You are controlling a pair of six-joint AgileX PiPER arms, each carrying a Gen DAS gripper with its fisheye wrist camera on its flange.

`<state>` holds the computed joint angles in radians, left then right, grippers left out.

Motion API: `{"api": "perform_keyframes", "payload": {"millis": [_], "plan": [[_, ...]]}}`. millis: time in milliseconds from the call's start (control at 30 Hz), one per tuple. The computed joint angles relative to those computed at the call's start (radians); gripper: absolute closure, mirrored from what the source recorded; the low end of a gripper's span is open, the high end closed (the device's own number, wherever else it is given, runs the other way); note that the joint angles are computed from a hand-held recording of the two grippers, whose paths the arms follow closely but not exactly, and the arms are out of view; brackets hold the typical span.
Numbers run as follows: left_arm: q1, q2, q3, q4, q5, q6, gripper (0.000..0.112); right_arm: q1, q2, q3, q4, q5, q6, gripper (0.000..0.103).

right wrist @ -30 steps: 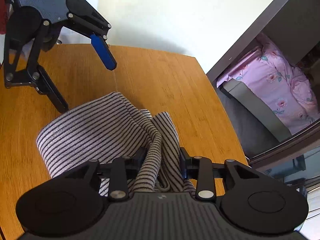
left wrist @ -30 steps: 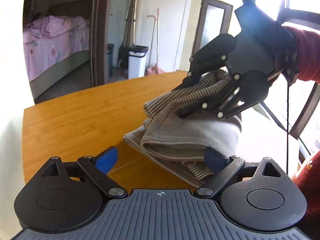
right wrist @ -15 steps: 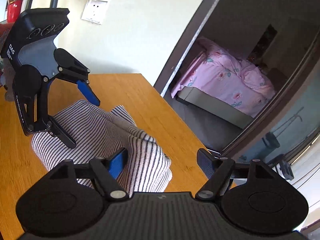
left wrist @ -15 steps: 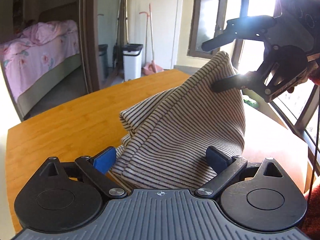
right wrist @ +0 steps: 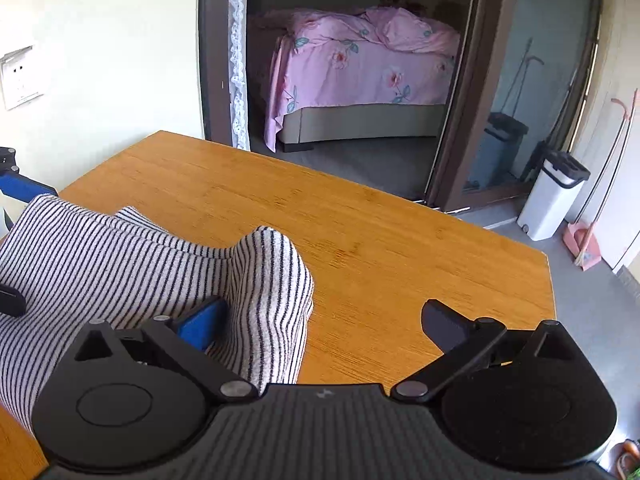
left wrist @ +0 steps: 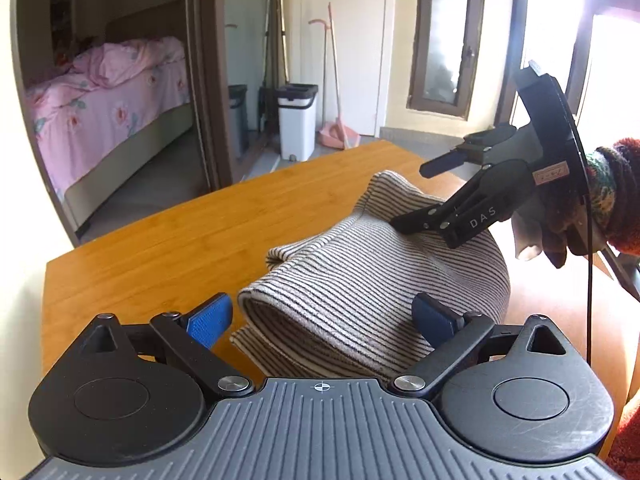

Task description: Fold clothes

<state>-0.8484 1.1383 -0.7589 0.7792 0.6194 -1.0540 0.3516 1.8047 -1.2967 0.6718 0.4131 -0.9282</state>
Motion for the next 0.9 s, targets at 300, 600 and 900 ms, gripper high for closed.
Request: {"api": "perform_keyframes", "payload": {"millis": [300,600,900], "plan": [[-0.009,0.032,-0.067,0.119,-0.066,-0.028,0.013,-0.057,-0.006,0.143,0.445,-0.053,-0.324,0.000],[0.080,0.233,-0.181,-0.065,-0.153,0.277,0.013,-0.052,-0.095,0.182,0.303,-0.063,-0.109,0.000],[0.261,0.305,-0.153,-0.430,-0.308,0.537,0.010,-0.219,-0.365,0.411,0.435,0.169,-0.164,0.003]]}}
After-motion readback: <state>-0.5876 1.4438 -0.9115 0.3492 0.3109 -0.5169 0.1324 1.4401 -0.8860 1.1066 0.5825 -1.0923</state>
